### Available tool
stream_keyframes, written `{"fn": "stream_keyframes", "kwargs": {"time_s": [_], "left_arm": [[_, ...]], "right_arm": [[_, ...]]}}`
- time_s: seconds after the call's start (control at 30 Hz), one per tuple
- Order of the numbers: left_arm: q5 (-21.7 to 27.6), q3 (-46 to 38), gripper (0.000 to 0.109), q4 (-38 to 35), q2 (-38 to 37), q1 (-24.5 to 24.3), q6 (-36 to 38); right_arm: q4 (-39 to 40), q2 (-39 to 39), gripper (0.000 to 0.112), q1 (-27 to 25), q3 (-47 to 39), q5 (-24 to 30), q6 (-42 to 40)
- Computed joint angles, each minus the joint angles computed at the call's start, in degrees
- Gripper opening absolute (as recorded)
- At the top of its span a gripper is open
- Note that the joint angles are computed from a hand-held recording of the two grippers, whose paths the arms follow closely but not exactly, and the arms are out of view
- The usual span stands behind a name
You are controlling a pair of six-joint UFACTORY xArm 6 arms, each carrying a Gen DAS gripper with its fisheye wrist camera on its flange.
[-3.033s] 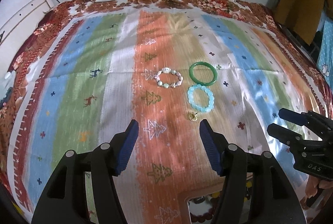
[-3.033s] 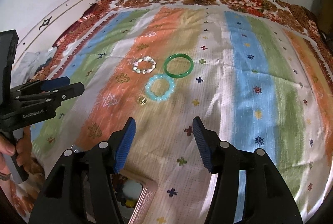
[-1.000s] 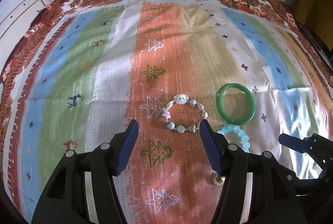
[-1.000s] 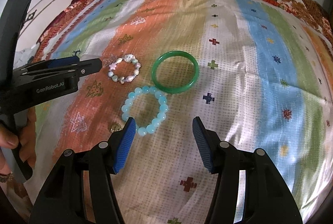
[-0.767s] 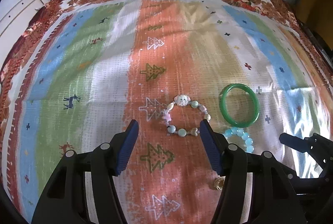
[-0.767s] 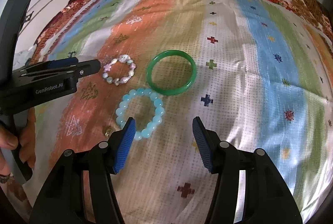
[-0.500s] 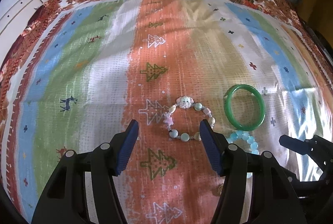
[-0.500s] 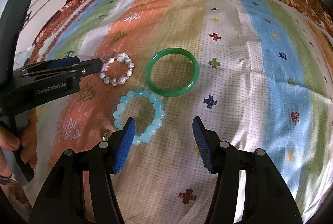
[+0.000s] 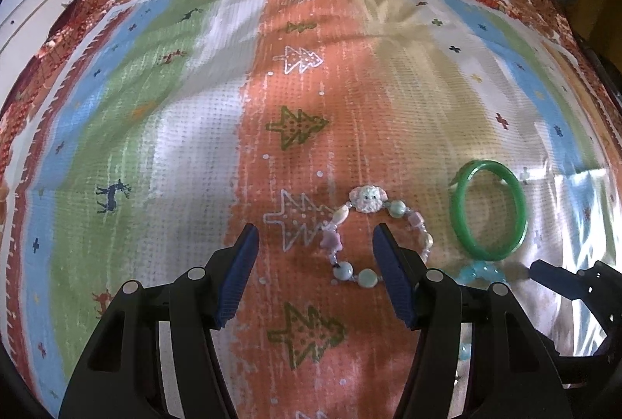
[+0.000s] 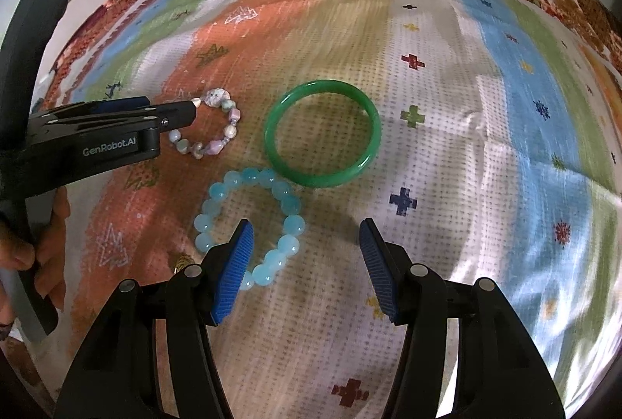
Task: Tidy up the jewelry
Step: 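Move right tool to light-blue bracelet while left tool moves to white pearl bracelet, then close right tool on light-blue bracelet while left tool closes on pearl bracelet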
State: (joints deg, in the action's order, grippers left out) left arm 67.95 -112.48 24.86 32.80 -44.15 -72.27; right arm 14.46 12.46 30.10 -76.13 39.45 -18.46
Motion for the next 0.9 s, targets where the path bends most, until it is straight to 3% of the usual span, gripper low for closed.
{"fn": "stream_keyframes", "kwargs": {"time_s": [0.3,0.53,0.63,0.7,0.77,0.83,0.9], "left_arm": [[-0.3,-0.2,0.061,-0.6,1.2,0.8,1.3],[2.5,-3.3,0.060,-0.1,3.2,0.2,3.3],[2.4,-2.9,0.059,-0.4,3.0,0.3,3.7],[2.4,-2.7,0.057,-0.2,2.9,0.2,4.2],[1.3,-1.3,0.048,-0.2,2.2,0.2,5.1],[2.2,-1.7,0.012,0.1,2.3,0.1,5.8],[2.8,-2.1,0.010,-0.2,2.4,0.1,6.4]], "right_arm": [[-5.4,0.6,0.056,1.1,0.5,-1.7,1.9],[-6.6,0.5,0.055,1.2,0.7,-1.4,2.1],[-7.4,0.4,0.048,1.1,0.8,-1.3,2.7],[-7.0,0.5,0.024,0.8,0.6,-0.8,2.1],[-5.7,0.6,0.013,0.4,0.3,0.0,1.5],[-4.5,0.9,0.012,0.0,0.0,0.3,0.6],[-4.6,0.7,0.012,0.1,0.1,0.1,0.7]]}}
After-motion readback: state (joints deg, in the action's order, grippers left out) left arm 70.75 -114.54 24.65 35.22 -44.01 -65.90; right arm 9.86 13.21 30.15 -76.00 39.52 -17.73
